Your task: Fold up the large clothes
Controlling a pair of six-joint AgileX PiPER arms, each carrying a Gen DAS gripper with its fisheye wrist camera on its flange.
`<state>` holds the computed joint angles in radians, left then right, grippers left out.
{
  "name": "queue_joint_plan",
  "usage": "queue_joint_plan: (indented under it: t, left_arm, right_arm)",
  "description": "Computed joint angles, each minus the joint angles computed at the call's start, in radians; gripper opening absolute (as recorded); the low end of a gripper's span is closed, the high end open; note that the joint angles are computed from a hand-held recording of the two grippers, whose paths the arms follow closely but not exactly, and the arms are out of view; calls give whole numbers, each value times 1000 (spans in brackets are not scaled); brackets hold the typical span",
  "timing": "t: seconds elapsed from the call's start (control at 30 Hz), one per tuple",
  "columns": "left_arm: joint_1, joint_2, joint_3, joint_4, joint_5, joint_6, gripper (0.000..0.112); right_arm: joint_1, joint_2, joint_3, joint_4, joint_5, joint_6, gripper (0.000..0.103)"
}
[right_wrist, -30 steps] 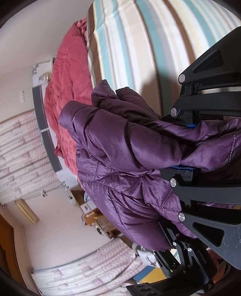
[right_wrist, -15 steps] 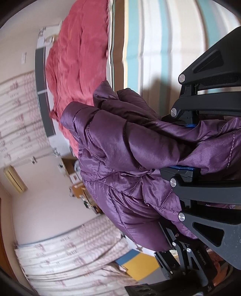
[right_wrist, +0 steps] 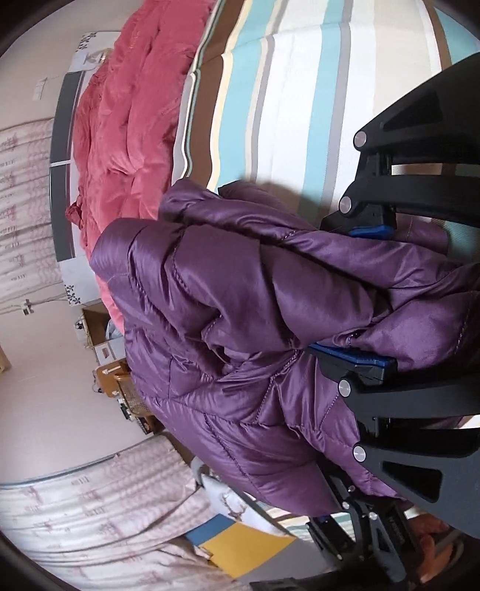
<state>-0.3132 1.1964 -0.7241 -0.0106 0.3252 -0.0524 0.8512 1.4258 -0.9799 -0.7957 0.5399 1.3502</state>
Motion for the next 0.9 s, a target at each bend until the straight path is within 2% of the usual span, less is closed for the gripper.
queue_joint_plan:
  t: [0.1, 0.2, 0.27, 0.33, 0.47, 0.53, 0.6, 0.67, 0.7, 0.77, 0.9]
  left_arm:
    - [36, -18, -28, -77, 58, 64, 64]
    - [71, -94, -18, -122, 99, 78, 68]
    - [86, -104, -54, -96, 112, 28, 69]
    - [77, -76, -121, -10, 122, -89, 72]
    - [-6, 57, -269, 222, 187, -328, 75]
    - [-40, 160, -357, 284, 213, -369, 75]
    - [-76, 216, -394, 341, 242, -405, 75]
    - [-114, 249, -396, 402, 273, -435, 76]
    - [-123, 252, -384, 422, 267, -443, 76]
    - [-127, 232, -322, 433, 216, -425, 77]
    - [-159, 186, -206, 553, 135, -509, 77]
  right_arm:
    - [17, -29, -23, 45, 47, -46, 46]
    - [25, -100, -16, 19, 70, -11, 46]
    - [48, -130, -37, -50, 124, 40, 46]
    - [41, -134, -78, -72, 143, 39, 46]
    - [-37, -12, -276, 67, 159, -192, 45]
    - [-89, 91, -402, 188, 178, -341, 42]
    - [-117, 198, -514, 252, 243, -436, 40]
    - [-133, 246, -538, 284, 284, -472, 36]
    - [-144, 249, -513, 318, 282, -479, 36]
    - [-140, 209, -398, 330, 221, -424, 36]
    - [-82, 159, -243, 171, 151, -227, 36]
